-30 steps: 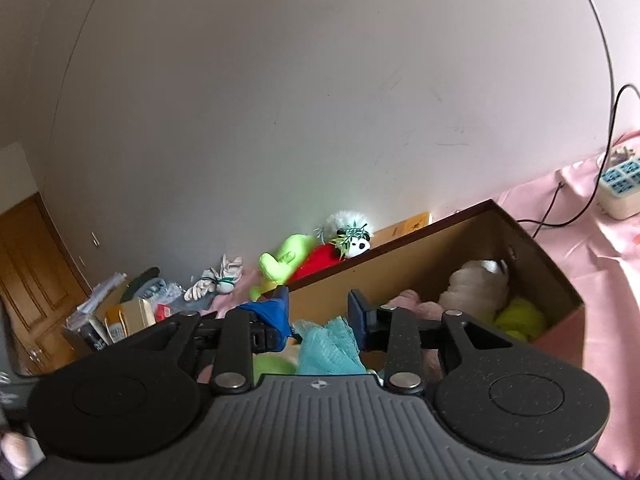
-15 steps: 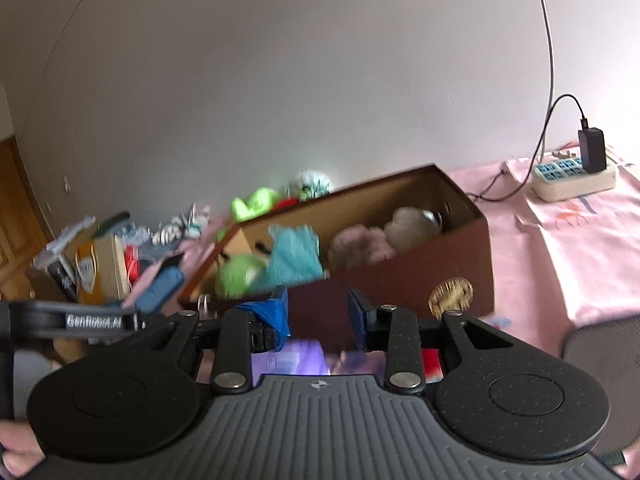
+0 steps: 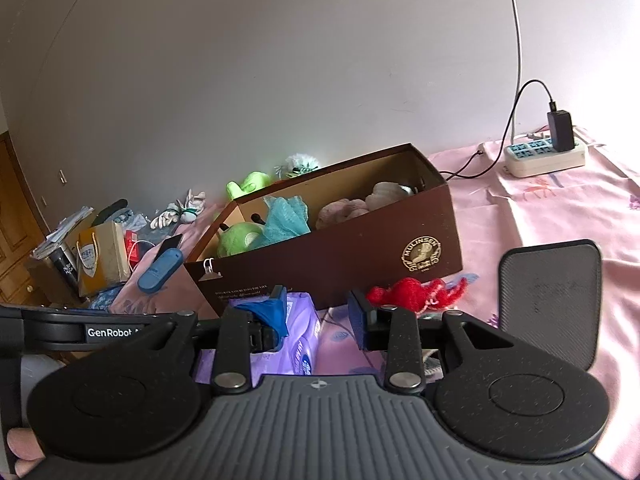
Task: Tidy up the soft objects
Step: 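Move both grippers back toward the red fuzzy item and grey sock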
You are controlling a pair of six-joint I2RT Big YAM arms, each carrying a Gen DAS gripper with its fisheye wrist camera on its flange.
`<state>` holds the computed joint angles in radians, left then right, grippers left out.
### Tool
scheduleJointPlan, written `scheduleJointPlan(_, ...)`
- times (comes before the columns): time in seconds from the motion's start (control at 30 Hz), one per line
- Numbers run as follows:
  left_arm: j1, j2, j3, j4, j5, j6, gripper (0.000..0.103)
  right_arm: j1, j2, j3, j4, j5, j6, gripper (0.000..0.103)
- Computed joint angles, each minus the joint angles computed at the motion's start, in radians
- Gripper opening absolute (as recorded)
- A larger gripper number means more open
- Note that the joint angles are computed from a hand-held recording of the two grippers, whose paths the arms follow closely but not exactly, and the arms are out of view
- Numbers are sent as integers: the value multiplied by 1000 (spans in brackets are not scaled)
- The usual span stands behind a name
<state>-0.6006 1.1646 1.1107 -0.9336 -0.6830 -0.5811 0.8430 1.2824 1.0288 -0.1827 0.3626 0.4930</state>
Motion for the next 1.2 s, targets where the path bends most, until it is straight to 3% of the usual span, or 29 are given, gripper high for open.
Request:
scheduleJointPlan(0.37, -45, 10, 6, -22, 10, -30, 85, 7, -40, -34, -5, 36, -10, 17)
scheduleJointPlan(0.5, -42, 5, -5, 3, 56, -20, 85, -4, -58, -53, -13, 50, -9, 17)
scheduleJointPlan(0.67, -49, -15, -49, 90, 89, 35, 85, -28, -85, -80, -18, 27, 7, 17)
scheduleJointPlan(0.83, -67, -45, -108, 212, 117, 133, 85, -37, -125, -124, -7, -15, -51, 18)
scheduleJointPlan(0.9, -67, -59, -130, 265, 158, 179, 85, -35, -125, -128, -25, -25, -88, 18)
scheduleJointPlan(1.0, -26, -73, -144, 340, 290, 213, 85, -18, -112, -135, -31, -8, -164, 18)
scheduleJointPlan(1.13, 67, -35, -92, 374, 498, 172, 85, 12, -81, -146, -8, 40, -291, 18)
scheduleJointPlan(1.2, 93, 4, -50, 370, 572, 136, 85, 10, -72, -149, -7, 36, -311, 18)
